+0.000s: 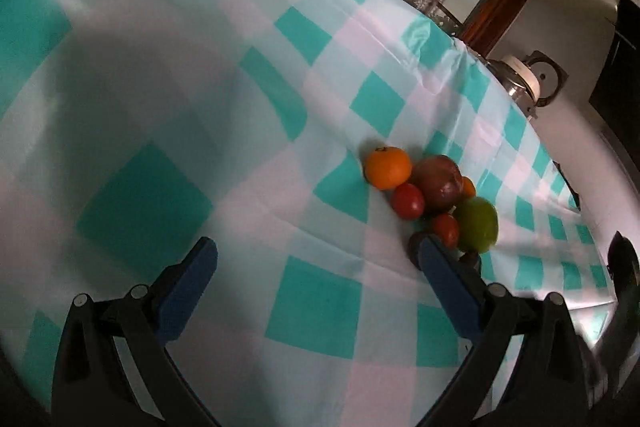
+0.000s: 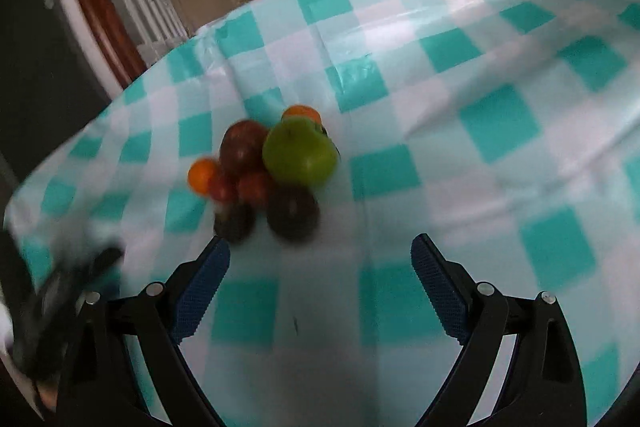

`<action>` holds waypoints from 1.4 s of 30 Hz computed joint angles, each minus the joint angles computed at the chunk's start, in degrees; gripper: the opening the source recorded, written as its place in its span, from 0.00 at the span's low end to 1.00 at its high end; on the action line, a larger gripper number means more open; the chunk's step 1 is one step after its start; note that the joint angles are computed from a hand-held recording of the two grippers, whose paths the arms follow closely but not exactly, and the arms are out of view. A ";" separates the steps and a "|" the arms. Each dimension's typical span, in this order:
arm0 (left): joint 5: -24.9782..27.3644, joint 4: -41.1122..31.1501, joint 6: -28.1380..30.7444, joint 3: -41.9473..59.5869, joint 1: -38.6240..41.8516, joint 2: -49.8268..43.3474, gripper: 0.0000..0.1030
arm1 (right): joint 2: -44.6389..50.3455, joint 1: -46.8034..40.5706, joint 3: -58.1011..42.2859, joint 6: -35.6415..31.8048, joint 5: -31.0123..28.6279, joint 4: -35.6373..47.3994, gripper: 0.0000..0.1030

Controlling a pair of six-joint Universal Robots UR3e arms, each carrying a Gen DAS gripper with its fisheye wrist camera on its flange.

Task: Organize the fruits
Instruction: 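Move both tools back to the fruit cluster on the table, then grasp the second green tomato with the right tool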

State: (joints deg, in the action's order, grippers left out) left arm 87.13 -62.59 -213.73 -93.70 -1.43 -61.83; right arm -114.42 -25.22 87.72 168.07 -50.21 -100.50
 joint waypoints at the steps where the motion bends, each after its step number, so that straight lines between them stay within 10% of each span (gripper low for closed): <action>1: -0.75 -0.19 0.27 0.04 0.28 0.06 0.98 | 4.33 2.85 -1.36 4.50 -0.65 -4.14 0.87; 7: 2.59 1.89 -0.38 0.11 -3.57 -1.71 0.98 | 20.45 9.83 -9.82 19.16 0.19 -13.13 0.87; 14: 2.83 2.14 -1.88 -0.83 -4.26 -1.21 0.98 | 31.77 15.35 -23.22 19.44 -3.47 -8.25 0.78; 27: 1.76 1.67 -1.68 -0.83 -4.25 -1.27 0.98 | 22.51 10.16 -13.83 15.94 -3.93 -8.94 0.63; 34: 0.33 0.48 5.42 4.94 -10.00 -7.59 0.98 | -4.09 -14.22 -1.39 -7.19 -0.20 8.29 0.63; 42: 7.67 -2.11 5.03 17.78 -20.38 -21.99 0.87 | -13.16 -44.25 -7.91 -41.73 13.13 54.79 0.63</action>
